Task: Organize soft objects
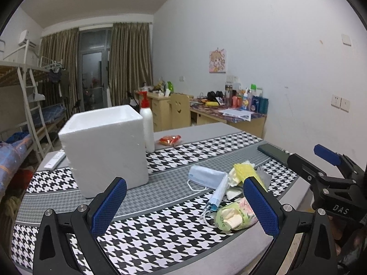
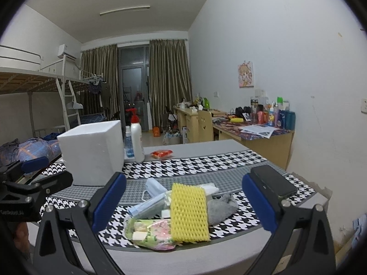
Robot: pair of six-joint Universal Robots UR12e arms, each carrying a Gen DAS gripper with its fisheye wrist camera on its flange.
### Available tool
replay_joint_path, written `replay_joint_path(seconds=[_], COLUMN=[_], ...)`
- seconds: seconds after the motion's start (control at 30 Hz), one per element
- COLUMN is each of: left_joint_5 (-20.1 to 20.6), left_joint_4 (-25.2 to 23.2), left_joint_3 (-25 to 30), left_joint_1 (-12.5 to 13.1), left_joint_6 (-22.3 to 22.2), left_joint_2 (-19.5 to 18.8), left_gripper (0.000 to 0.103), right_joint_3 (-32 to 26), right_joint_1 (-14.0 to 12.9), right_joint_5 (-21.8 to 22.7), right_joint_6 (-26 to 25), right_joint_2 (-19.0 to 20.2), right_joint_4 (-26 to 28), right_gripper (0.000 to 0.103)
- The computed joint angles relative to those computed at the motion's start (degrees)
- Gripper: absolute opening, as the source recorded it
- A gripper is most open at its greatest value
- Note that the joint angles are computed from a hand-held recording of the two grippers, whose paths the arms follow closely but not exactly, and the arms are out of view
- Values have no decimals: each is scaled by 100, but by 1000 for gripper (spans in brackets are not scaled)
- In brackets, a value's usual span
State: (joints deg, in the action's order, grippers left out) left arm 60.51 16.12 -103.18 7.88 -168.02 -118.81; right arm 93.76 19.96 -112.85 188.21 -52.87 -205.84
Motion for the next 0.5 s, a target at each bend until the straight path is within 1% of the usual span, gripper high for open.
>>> replay_joint_path(seconds=[0.17,0.37,0.47,0.5], left_joint_5=[-12,17,54,44], left_joint_4=[-315,-543,-651,-755], left_joint_3=[109,231,274,282], left_joint_1=[-57,-118,-157,-153], left_joint_6=[121,136,217,262], left_joint_2=[-61,-142,-173,-157], left_gripper=[102,102,102,102], right_joint_3=[-22,-36,-25,-26], right_joint_1=[-50,-120,-151,-156], right_joint_5=[80,176,259,268], right_joint_6=[91,167,211,208], right_joint_2=[24,23,9,11], right_joint_4=[217,498,623,650], right_gripper=[102,102,102,102])
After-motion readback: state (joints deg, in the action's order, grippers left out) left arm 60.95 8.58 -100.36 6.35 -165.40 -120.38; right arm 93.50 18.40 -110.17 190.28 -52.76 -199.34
